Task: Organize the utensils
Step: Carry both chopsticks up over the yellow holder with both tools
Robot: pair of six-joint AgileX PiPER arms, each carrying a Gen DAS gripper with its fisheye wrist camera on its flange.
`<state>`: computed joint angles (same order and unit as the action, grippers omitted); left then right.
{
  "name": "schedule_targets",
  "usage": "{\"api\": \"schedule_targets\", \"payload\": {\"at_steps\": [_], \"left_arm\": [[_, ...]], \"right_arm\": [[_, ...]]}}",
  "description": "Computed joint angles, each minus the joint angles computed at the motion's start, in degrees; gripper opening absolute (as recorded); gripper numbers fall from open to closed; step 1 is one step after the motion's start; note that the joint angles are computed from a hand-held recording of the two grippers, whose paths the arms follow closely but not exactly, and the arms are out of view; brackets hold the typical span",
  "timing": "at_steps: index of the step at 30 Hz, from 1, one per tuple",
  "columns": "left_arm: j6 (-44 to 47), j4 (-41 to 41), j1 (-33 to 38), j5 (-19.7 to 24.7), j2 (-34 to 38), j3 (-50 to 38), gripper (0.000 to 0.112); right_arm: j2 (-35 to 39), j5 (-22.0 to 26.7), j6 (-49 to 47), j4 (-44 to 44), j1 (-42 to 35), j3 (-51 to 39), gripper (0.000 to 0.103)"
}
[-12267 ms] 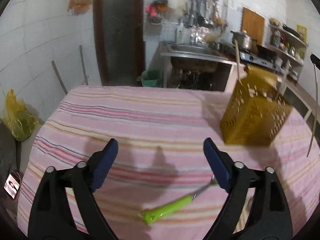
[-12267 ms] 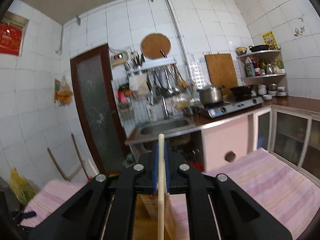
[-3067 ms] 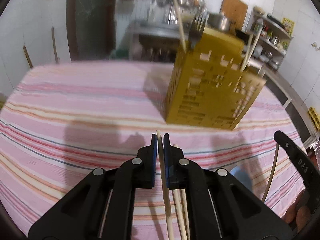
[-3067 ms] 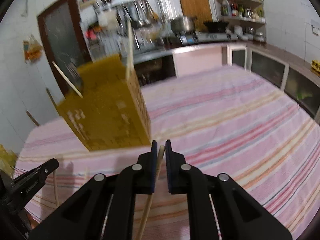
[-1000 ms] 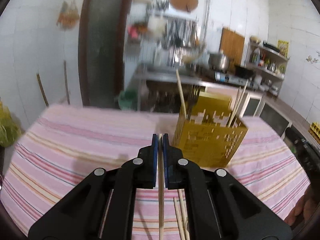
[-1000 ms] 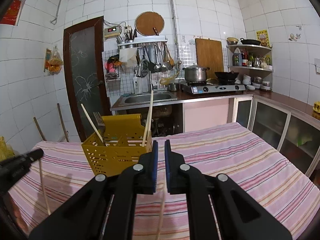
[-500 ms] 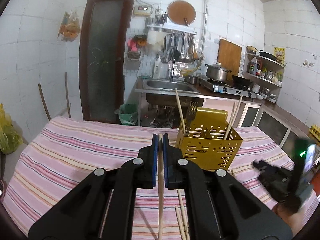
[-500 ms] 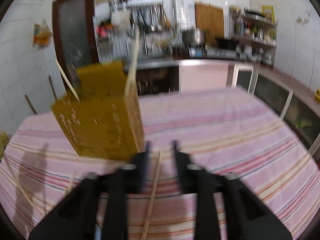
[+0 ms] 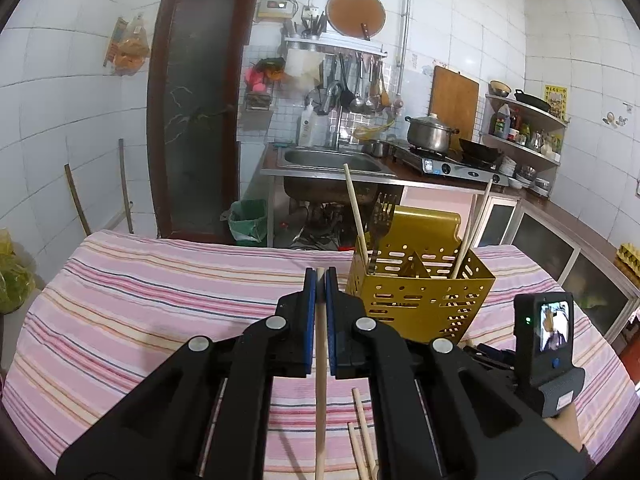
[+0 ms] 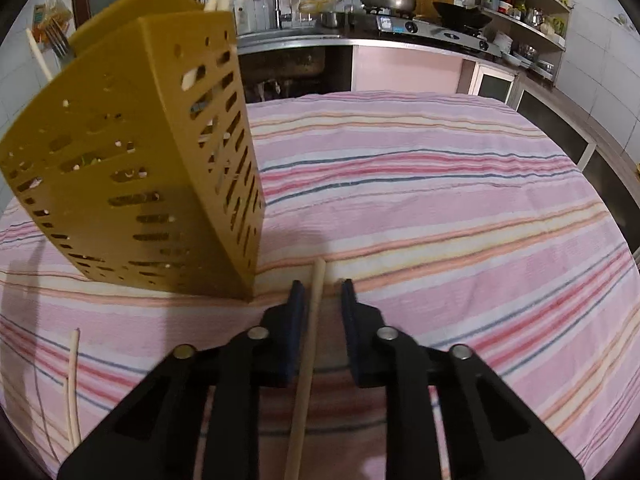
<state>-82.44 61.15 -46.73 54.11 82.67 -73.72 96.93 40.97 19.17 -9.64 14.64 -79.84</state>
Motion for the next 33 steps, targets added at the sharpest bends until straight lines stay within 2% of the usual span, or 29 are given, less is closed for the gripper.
{"api": "schedule_targets", "payload": {"at_steps": [1, 5, 12, 14, 16, 21, 26, 30, 33], "left_arm": [[0.2, -0.2, 0.2, -0.2, 0.0, -0.1, 0.003], [0.1, -0.3, 0.5, -0.3, 0.2, 0.0, 0.003], [-0.5, 0.3, 0.3, -0.2, -0.1, 0.3, 0.003], [-1.3, 1.3, -0.2, 0.0, -0.3, 0.8, 0.003], [-2.1, 1.8, -0.5, 0.2, -0.6, 1.3, 0.003], [-4.5, 4.0, -2.3, 1.9, -1.6, 3.0, 0.003], [-6.2, 5.1, -3.6, 3.3, -2.8, 4.3, 0.003], [-7.2, 5.9, -4.3, 4.0, -3.9, 4.8, 0.003], [-7.4, 6.6, -4.8, 4.4, -4.6, 5.1, 0.003]], "right_arm": [[0.3, 0.5, -0.2, 0.5, 0.0, -0.5, 0.008], [-0.4, 0.5, -2.4, 3.7, -0.9, -1.0, 0.006], [-11.7, -7.5, -7.3, 10.6, -3.7, 6.8, 0.006], [-16.0, -10.3, -11.2, 15.2, -4.7, 9.5, 0.006], [-19.4, -12.8, -11.9, 15.4, -4.4, 11.9, 0.006], [-26.8, -18.0, -7.0, 9.9, -2.3, 17.3, 0.006], [-32.2, -23.3, 9.3, -7.4, 0.9, 22.2, 0.006], [-35.2, -24.4, 20.4, -19.4, 3.1, 24.0, 0.006], [-36.9, -25.2, 21.4, -20.0, 3.2, 24.5, 0.006]]}}
